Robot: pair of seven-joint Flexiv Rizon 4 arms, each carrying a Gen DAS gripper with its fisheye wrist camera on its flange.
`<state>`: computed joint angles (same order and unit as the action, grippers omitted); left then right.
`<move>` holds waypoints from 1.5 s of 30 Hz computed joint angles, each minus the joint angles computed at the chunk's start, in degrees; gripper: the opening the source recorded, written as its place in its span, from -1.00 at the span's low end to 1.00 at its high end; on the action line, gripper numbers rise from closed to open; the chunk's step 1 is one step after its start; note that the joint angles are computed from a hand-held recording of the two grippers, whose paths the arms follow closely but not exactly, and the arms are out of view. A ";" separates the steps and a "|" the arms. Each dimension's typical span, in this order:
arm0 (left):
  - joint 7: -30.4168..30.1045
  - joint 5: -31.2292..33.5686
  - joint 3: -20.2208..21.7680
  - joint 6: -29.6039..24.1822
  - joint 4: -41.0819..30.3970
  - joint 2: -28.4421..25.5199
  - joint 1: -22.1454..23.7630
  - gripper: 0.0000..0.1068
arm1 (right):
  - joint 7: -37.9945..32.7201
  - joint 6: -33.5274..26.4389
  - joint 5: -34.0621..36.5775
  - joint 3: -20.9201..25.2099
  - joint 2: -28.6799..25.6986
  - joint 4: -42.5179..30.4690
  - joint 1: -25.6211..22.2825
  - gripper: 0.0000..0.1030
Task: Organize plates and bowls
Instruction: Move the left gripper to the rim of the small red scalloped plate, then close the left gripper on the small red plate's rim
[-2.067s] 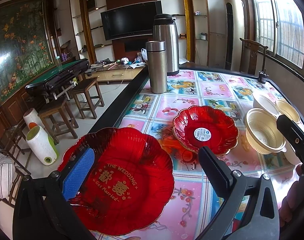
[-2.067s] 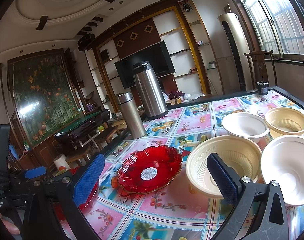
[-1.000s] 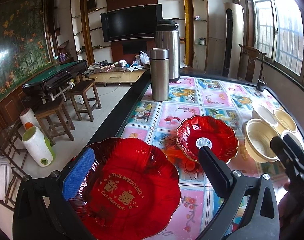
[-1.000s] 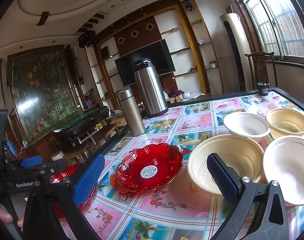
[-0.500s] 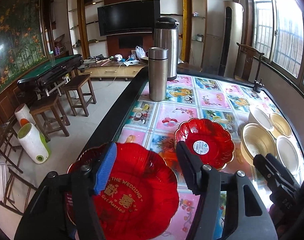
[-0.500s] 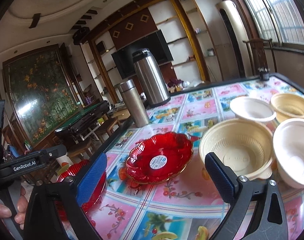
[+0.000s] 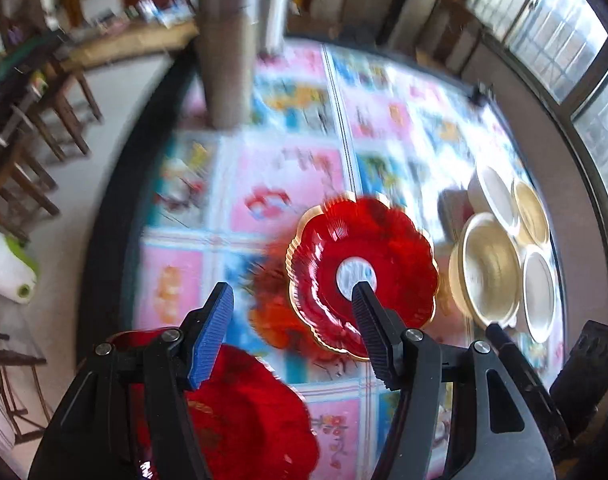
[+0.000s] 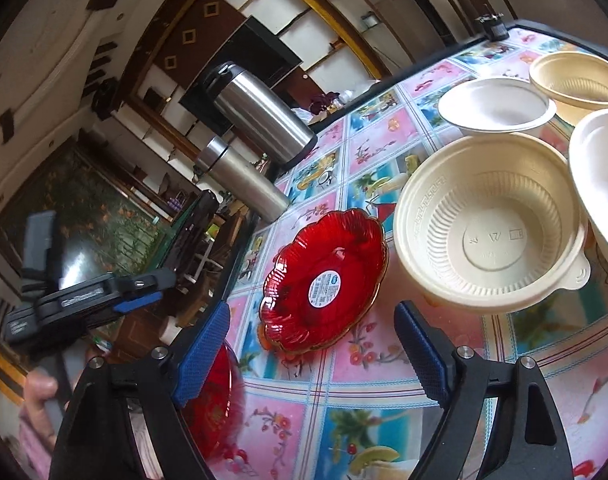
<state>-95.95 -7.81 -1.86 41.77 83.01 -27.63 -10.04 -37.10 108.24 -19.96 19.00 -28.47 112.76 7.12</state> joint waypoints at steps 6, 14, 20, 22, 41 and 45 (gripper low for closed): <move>-1.70 -4.10 -1.60 -2.96 -3.64 -4.60 0.96 0.14 | 2.67 -3.45 -1.02 5.86 -1.63 -1.94 -5.53 0.66; -0.66 -8.71 -2.61 -5.54 -5.22 -7.31 2.13 0.14 | 2.25 -7.48 0.06 15.44 -7.66 -5.91 -11.87 0.59; -1.68 -8.41 -2.24 -5.69 -5.47 -8.57 2.09 0.14 | 1.17 -8.65 1.23 18.51 -10.40 -7.87 -13.35 0.59; -1.87 -7.91 -2.13 -5.93 -5.96 -9.18 1.77 0.14 | 0.63 -9.42 1.82 20.04 -11.41 -8.65 -14.18 0.59; -2.40 -8.80 -2.22 -3.04 -4.00 -9.29 1.53 -0.49 | -2.38 -16.50 12.06 17.54 -13.81 -15.35 -9.98 -0.21; -2.76 -8.41 -2.10 -3.17 -3.89 -9.22 1.51 -0.59 | -3.86 -17.79 14.64 15.58 -13.38 -16.30 -8.14 -0.50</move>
<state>-98.71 -16.22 -3.97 38.60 79.11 -36.85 -8.53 -40.96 90.46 -5.32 34.58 -41.84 96.46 -1.02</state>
